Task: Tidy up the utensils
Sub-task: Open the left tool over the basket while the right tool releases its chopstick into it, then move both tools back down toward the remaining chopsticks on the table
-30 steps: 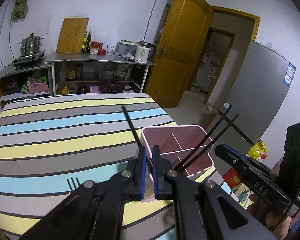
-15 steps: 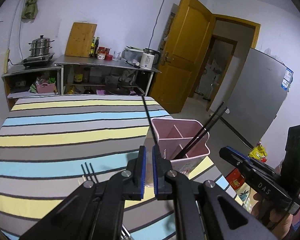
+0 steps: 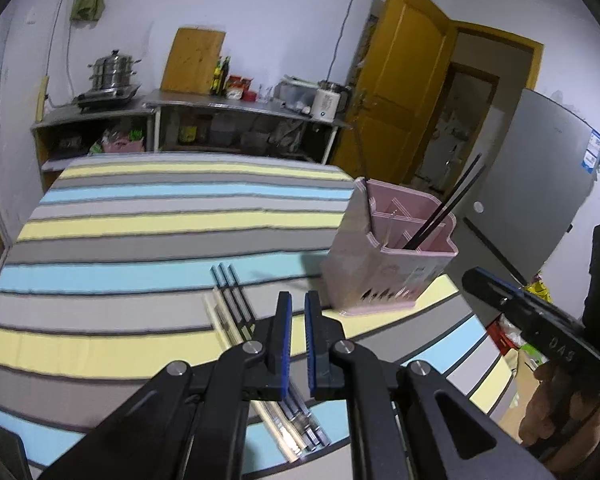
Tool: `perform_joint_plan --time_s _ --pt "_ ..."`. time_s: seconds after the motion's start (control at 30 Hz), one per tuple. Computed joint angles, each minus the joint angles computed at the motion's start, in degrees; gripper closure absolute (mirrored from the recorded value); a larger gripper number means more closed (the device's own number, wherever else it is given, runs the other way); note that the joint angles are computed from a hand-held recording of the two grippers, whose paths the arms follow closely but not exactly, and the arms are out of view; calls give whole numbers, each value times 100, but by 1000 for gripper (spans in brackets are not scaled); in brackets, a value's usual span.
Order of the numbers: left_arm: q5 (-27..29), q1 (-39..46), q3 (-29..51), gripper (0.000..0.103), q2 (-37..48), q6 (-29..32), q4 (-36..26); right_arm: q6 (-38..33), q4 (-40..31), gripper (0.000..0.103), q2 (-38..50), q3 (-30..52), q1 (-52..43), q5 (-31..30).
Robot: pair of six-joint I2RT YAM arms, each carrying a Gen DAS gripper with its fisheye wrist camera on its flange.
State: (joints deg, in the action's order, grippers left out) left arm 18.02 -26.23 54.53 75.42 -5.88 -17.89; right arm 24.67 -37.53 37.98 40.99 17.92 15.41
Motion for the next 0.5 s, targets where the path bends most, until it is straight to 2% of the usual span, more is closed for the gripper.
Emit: perform_joint_plan --time_s 0.23,0.5 --pt "-76 195 -387 88 224 -45 213 193 193 90 167 -296 286 -24" --pt "-289 261 -436 87 1132 -195 617 275 586 90 570 -591 450 -165"
